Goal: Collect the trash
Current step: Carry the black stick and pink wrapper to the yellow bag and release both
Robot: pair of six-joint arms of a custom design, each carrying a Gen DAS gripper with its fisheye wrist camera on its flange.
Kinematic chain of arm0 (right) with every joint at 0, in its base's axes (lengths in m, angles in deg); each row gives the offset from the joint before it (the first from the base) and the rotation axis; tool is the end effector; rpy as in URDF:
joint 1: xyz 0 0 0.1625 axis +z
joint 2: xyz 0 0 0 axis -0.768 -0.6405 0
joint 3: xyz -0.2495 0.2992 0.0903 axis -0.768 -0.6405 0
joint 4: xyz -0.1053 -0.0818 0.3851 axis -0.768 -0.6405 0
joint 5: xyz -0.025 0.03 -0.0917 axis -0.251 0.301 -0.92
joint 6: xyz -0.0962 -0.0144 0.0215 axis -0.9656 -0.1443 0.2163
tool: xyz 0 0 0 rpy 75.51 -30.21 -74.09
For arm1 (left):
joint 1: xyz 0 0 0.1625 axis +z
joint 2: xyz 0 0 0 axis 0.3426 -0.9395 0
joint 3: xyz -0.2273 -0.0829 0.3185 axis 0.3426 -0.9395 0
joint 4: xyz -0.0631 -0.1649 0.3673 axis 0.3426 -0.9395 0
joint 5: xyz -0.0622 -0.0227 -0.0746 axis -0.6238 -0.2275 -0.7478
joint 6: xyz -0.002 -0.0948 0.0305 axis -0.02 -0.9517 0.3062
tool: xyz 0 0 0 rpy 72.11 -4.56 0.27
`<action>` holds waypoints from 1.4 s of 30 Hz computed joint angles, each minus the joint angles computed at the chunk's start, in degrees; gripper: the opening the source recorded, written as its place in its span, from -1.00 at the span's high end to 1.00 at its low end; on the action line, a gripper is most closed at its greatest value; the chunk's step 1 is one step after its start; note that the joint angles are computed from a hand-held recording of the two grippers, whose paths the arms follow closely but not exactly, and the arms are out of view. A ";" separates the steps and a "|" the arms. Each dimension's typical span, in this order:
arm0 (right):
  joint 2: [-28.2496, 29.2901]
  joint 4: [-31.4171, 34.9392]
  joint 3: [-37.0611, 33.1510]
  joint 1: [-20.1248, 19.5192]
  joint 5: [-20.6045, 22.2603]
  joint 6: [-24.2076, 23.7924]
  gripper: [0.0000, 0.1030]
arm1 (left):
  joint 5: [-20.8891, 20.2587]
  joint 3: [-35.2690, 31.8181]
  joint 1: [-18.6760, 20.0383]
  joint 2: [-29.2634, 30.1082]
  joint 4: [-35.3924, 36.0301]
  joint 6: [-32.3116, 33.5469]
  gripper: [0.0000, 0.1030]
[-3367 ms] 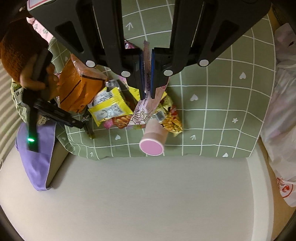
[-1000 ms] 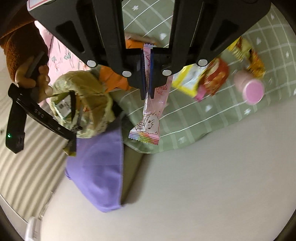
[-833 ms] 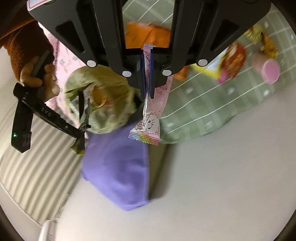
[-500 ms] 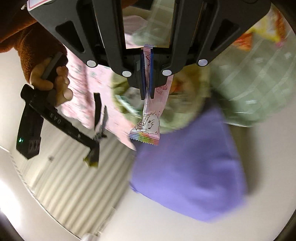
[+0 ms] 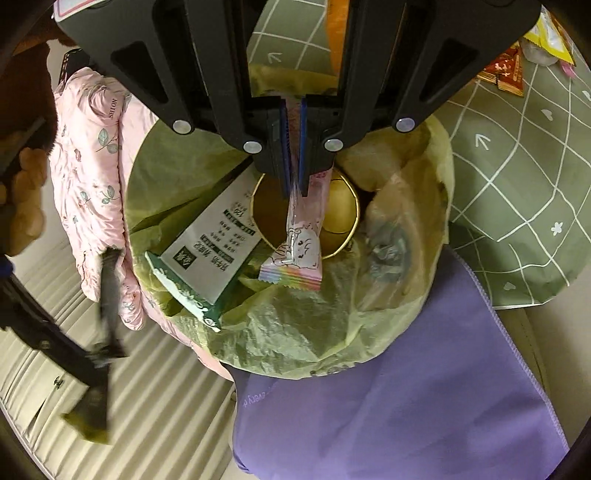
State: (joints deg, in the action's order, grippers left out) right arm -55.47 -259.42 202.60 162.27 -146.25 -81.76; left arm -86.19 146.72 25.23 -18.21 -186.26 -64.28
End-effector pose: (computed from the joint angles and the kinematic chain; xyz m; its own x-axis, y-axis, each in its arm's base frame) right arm 0.2709 -0.4156 0.2151 -0.6828 -0.4156 0.6009 -0.7221 0.5094 -0.4681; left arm -0.1908 -0.4555 0.1536 -0.8730 0.2507 -0.4184 0.4056 0.8496 -0.3372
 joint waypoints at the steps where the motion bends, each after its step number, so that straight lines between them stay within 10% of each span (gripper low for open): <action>1: 1.06 1.28 -0.63 -0.37 0.86 -0.07 0.56 | -0.05 0.28 0.26 -0.49 0.14 0.18 0.92; 7: 6.54 9.66 -4.49 -1.90 4.94 -1.17 0.56 | -1.04 1.60 1.20 -2.69 -0.25 1.66 0.92; 16: 12.53 17.17 -8.20 -1.72 -1.98 -4.39 0.56 | -4.83 3.12 3.04 -4.27 -4.43 5.25 0.89; 29: 11.78 10.09 -5.25 -0.85 -10.71 -3.53 0.55 | -9.87 1.90 5.86 -10.02 -1.68 11.27 0.21; 42: 4.45 7.81 -0.42 -0.73 -8.35 -1.96 0.23 | -4.72 6.54 1.55 -14.21 -4.44 6.31 0.12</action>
